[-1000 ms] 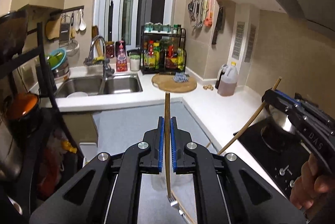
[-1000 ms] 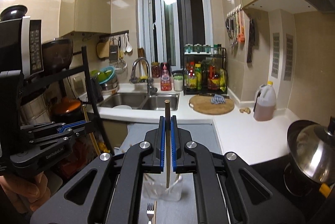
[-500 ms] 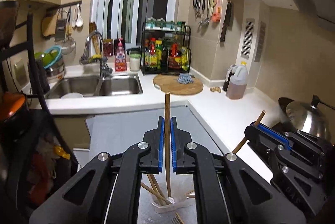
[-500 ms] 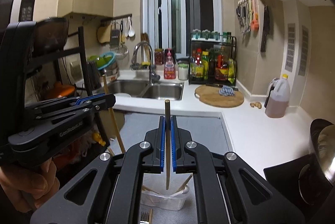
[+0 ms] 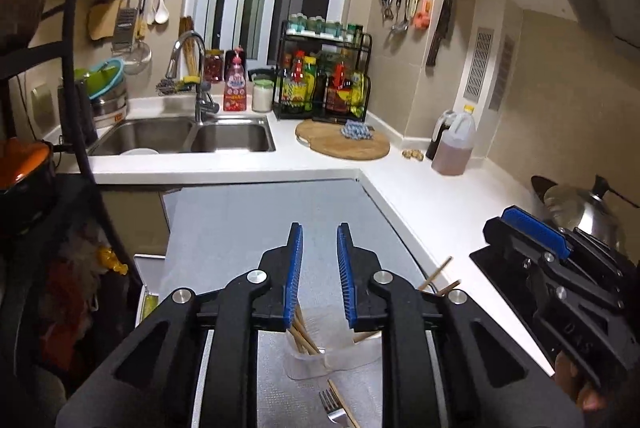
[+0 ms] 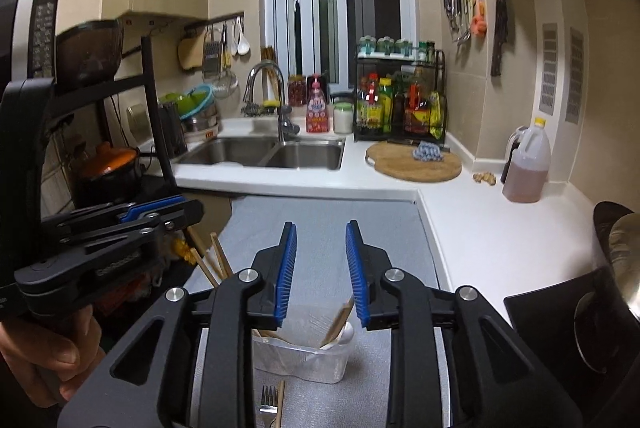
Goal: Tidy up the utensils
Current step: 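Open both tools to drop the chopsticks into the container, then move both tools back down to the white-handled fork and last chopstick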
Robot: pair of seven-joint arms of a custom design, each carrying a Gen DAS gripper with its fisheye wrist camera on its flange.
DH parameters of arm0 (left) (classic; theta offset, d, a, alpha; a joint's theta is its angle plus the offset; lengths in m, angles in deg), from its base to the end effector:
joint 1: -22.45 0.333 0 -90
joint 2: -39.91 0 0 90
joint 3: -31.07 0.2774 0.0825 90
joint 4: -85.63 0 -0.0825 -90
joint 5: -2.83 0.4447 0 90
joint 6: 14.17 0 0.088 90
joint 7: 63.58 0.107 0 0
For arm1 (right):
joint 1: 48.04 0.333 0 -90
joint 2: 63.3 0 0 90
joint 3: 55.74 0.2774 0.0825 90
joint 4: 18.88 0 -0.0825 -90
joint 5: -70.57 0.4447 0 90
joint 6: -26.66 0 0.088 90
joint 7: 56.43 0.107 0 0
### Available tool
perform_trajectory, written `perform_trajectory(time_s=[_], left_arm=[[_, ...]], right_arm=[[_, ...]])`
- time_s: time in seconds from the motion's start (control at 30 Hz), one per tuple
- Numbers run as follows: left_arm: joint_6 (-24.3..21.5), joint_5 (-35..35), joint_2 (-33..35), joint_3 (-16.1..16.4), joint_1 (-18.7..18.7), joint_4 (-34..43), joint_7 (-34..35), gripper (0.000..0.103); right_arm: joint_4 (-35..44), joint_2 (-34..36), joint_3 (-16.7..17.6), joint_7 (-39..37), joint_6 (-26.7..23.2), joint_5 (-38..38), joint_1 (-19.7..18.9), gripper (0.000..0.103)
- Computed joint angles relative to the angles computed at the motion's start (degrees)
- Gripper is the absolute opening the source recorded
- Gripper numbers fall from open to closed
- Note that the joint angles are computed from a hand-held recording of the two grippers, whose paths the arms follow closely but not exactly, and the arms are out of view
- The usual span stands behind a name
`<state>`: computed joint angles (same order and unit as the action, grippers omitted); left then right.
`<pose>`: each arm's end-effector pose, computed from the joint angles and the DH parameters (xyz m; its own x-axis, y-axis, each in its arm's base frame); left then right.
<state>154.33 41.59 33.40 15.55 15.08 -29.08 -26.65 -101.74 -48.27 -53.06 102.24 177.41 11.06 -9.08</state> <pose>0.5640 -0.2887 0.5634 -0.1656 -0.9758 0.1430 -0.4729 -0.0487 -0.8798 0.5420 0.5043 0.5942 0.2390 -0.9699 -0.0464 -0.3701 -0.0469 -0.9278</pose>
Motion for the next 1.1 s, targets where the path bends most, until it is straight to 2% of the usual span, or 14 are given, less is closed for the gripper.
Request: perform_trajectory(time_s=[0.1,0.3,0.43,0.57,0.67,0.7,0.8,0.93,1.03,1.1], left_arm=[[0.5,2.9,-6.3,-1.5,1.5,-5.4,-4.4,0.018],[1.7,1.2,-19.2,-6.2,5.5,-17.8,-9.1,0.018],[1.7,-4.1,-24.9,-6.9,4.2,-25.7,-8.5,0.018],[2.3,-7.4,-27.9,-9.7,4.8,-31.7,-8.9,0.018],[3.9,-8.6,-29.7,-14.0,7.3,-35.6,-10.7,0.018],[4.2,-8.1,-30.5,-17.2,9.6,-36.6,-12.2,0.018],[6.3,-8.1,-32.0,-22.1,13.1,-38.7,-14.9,0.018],[9.7,-9.1,-33.6,-29.0,18.6,-40.7,-18.3,0.018],[12.2,-10.8,-34.7,-32.8,21.2,-41.8,-18.7,0.018],[13.0,-12.1,-35.7,-35.5,22.8,-42.4,-18.7,0.018]], right_arm=[[-6.6,-5.8,-0.2,8.0,1.3,-6.9,0.5,0.027],[-20.7,-17.3,4.1,24.3,0.1,-20.1,-1.6,0.027],[-28.7,-22.4,7.7,30.3,-1.4,-22.2,-3.6,0.027],[-34.3,-24.6,10.8,32.2,-1.2,-20.0,-5.6,0.027],[-37.0,-24.9,13.0,31.7,-1.4,-17.8,-7.1,0.027],[-38.0,-25.2,13.4,31.9,-0.8,-17.4,-7.5,0.027],[-40.4,-25.3,14.7,32.8,-0.6,-17.7,-8.3,0.027],[-42.1,-23.7,15.1,33.7,0.8,-17.2,-8.4,0.025],[-42.2,-21.8,15.0,33.5,1.4,-17.6,-7.9,0.019],[-42.0,-20.6,14.8,33.8,1.7,-18.1,-7.3,0.018]])
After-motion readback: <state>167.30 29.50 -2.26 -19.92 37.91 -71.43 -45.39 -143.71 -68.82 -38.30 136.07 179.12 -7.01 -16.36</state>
